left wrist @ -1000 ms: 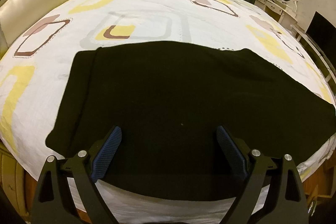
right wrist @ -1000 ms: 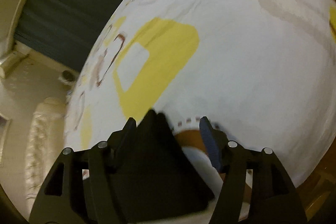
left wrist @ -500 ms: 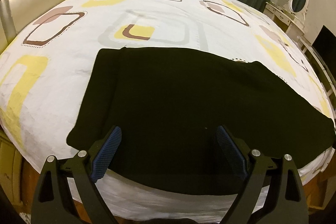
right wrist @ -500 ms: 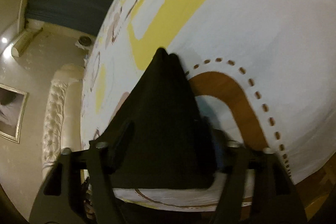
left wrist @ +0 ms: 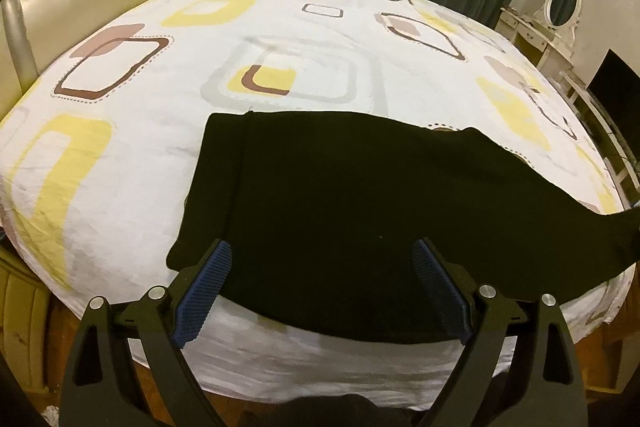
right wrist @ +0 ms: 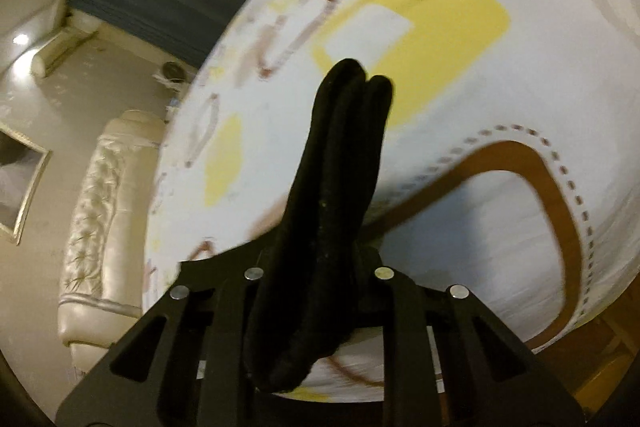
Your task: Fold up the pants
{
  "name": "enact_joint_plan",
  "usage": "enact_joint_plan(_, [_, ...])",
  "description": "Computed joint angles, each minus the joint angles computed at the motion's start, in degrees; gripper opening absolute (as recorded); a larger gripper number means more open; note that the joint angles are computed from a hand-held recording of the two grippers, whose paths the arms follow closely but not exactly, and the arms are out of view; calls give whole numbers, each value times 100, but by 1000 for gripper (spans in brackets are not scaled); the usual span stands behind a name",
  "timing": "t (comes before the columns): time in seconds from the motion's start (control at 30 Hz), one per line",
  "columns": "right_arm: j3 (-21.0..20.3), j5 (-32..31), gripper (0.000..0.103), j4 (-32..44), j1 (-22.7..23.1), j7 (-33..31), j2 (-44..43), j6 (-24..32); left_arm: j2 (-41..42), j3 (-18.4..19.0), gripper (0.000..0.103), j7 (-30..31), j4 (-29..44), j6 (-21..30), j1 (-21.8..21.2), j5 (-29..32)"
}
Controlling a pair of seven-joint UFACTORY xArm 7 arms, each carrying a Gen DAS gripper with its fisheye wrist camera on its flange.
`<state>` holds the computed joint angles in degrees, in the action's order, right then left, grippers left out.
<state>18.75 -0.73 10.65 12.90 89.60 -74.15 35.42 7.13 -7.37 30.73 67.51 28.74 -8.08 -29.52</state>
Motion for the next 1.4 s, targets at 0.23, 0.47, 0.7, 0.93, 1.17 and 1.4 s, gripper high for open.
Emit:
enact_joint_plan(0.23, [522, -316, 19, 1499, -549, -37, 1729, -692, -151, 34, 91, -140, -151, -240, -67, 217])
enact_joint_plan(0.47, [1302, -970, 19, 3106, -1132, 129, 3835, -1177, -200, 24, 91, -135, -213, -425, -95, 177])
enact_joint_plan(0.7, [2306, -2485, 19, 4866, -1689, 792, 6373, -671, -177, -4, 91, -109, -204, -453, -79, 78])
enact_joint_plan(0.93, [2319, -3966, 19, 6643, -771, 1161, 8818, 795, -203, -13, 91, 28, -248, -546, -114, -15])
enact_joint_plan(1.17, [1723, -4129, 19, 7871, 342, 783, 9802, 2081, -190, -20, 91, 90, -205, -467, -116, -137])
enact_joint_plan(1.4, [1172, -4009, 19, 8593, 1074, 402, 10177, 2818, -201, -32, 91, 139, -216, -444, -133, -222])
